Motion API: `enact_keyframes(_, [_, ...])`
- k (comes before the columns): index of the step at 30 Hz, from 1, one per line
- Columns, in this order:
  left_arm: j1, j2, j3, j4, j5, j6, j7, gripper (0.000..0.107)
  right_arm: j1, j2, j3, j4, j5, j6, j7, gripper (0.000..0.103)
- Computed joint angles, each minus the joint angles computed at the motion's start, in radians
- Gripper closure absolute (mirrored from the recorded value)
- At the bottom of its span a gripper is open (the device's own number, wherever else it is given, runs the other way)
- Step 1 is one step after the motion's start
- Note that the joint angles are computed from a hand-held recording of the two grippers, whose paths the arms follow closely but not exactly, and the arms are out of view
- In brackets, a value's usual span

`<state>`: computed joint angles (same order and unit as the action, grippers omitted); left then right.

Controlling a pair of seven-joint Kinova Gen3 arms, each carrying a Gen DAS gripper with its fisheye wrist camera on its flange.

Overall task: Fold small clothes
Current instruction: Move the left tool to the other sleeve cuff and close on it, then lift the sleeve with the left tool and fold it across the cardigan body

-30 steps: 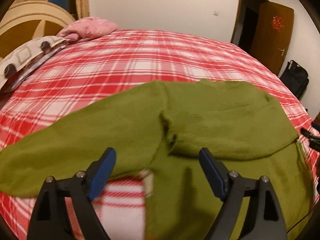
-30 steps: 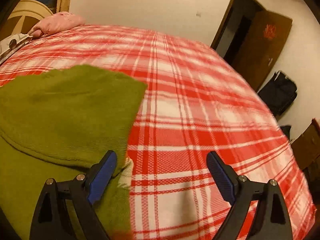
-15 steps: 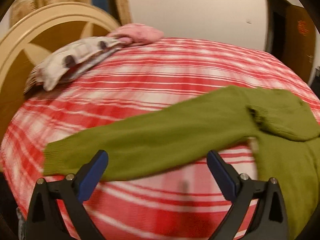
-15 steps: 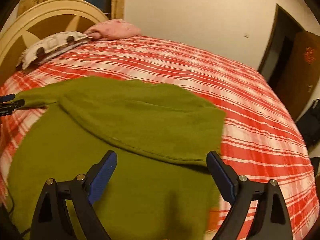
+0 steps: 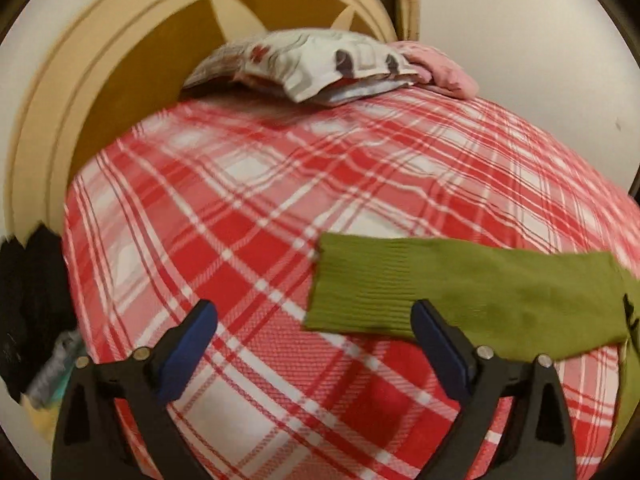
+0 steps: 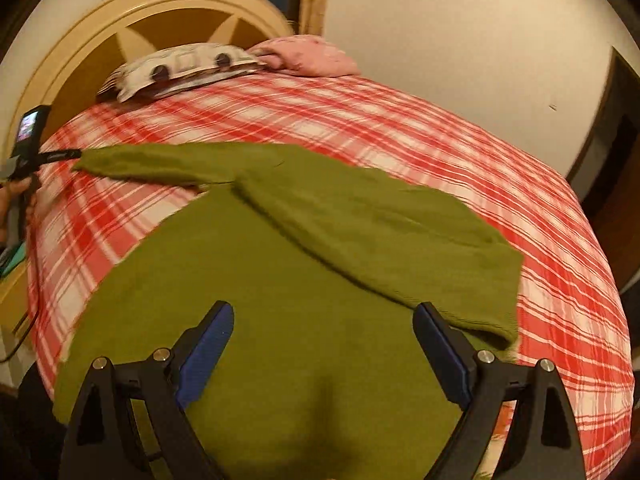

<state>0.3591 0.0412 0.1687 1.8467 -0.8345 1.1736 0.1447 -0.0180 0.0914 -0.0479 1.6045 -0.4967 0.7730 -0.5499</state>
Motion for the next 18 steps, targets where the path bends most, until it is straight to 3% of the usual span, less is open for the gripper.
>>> enact_keyframes(3, [-0.034,-0.021,-0.023,0.046,0.034,-0.107,0.017,0.030,-0.008,-0.021,-0.008,0.028,-0.012,-0.011,0.028,0.012])
enact_keyframes(8, [-0.045,-0.003,-0.014,0.061,-0.018,-0.151,0.075,0.035,-0.041,-0.044,-0.008,0.069,0.016,-0.046,0.013,0.012])
enact_keyframes(9, [-0.043,0.002,-0.014,0.058,-0.023,-0.157,0.073,0.040,-0.044,-0.046,-0.006,0.071,0.018,-0.045,0.011,0.012])
enact_keyframes(10, [-0.039,0.004,-0.013,0.056,-0.030,-0.166,0.062,0.056,-0.048,-0.046,-0.005,0.074,0.023,-0.042,0.008,0.012])
enact_keyframes(13, [-0.034,0.011,-0.016,0.041,-0.025,-0.185,0.003,0.071,-0.058,-0.050,-0.003,0.087,0.034,-0.051,-0.002,0.012])
enact_keyframes(18, [-0.050,-0.010,-0.030,0.060,-0.013,-0.236,0.012,0.072,-0.058,-0.051,0.004,0.098,0.007,-0.042,0.005,0.012])
